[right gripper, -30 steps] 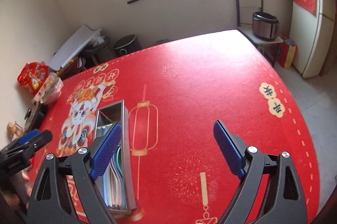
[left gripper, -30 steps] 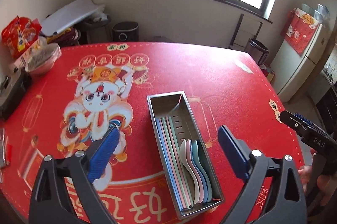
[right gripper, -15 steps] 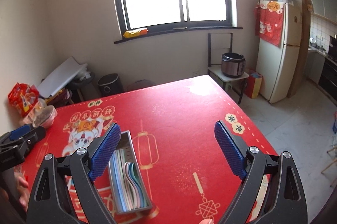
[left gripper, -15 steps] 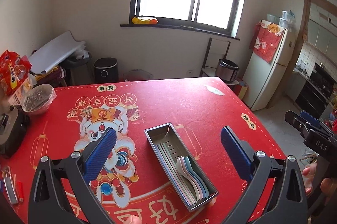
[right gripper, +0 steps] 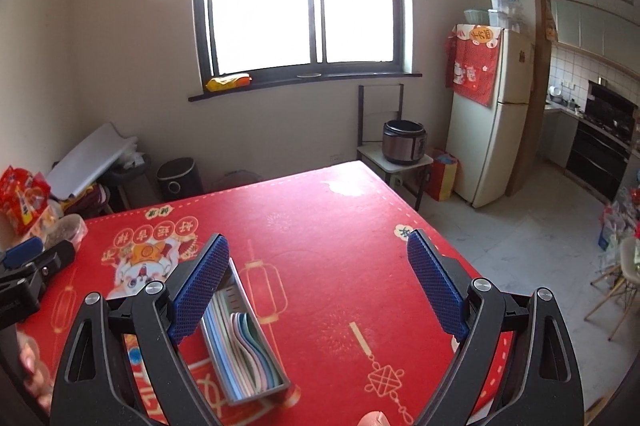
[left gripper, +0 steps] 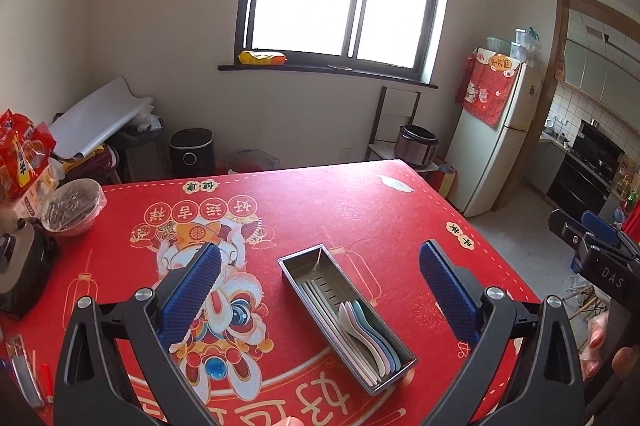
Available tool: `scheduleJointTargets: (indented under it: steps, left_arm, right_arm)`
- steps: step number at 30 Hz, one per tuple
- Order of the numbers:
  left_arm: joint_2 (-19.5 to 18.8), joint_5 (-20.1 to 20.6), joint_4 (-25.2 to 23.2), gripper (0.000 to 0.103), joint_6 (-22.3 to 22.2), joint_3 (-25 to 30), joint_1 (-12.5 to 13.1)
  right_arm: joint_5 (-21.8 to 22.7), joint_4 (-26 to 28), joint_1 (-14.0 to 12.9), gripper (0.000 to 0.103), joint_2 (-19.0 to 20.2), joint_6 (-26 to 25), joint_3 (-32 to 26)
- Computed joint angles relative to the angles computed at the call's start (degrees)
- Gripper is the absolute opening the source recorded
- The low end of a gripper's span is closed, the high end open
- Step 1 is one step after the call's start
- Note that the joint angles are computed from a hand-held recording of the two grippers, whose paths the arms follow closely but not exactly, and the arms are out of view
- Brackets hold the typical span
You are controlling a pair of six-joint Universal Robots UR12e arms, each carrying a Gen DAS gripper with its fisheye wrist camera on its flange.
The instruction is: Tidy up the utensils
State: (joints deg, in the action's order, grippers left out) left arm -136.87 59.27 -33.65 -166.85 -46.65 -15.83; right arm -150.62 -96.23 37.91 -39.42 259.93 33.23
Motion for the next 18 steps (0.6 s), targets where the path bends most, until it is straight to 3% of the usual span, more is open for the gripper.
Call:
scheduleJointTargets:
  steps: [8, 18]
  left_arm:
    - [-0.16, 1.1, 0.19, 0.097, 1.25, 0.48, -0.12]
    - [-0.32, 2.22, 0.37, 0.097, 1.2, 0.73, -0.5]
  right_arm:
    - [0.17, 3.22, 0.06, 0.088, 1.5, 1.02, -3.28]
    - [0.22, 4.56, 0.06, 0.088, 1.2, 2.56, -2.87]
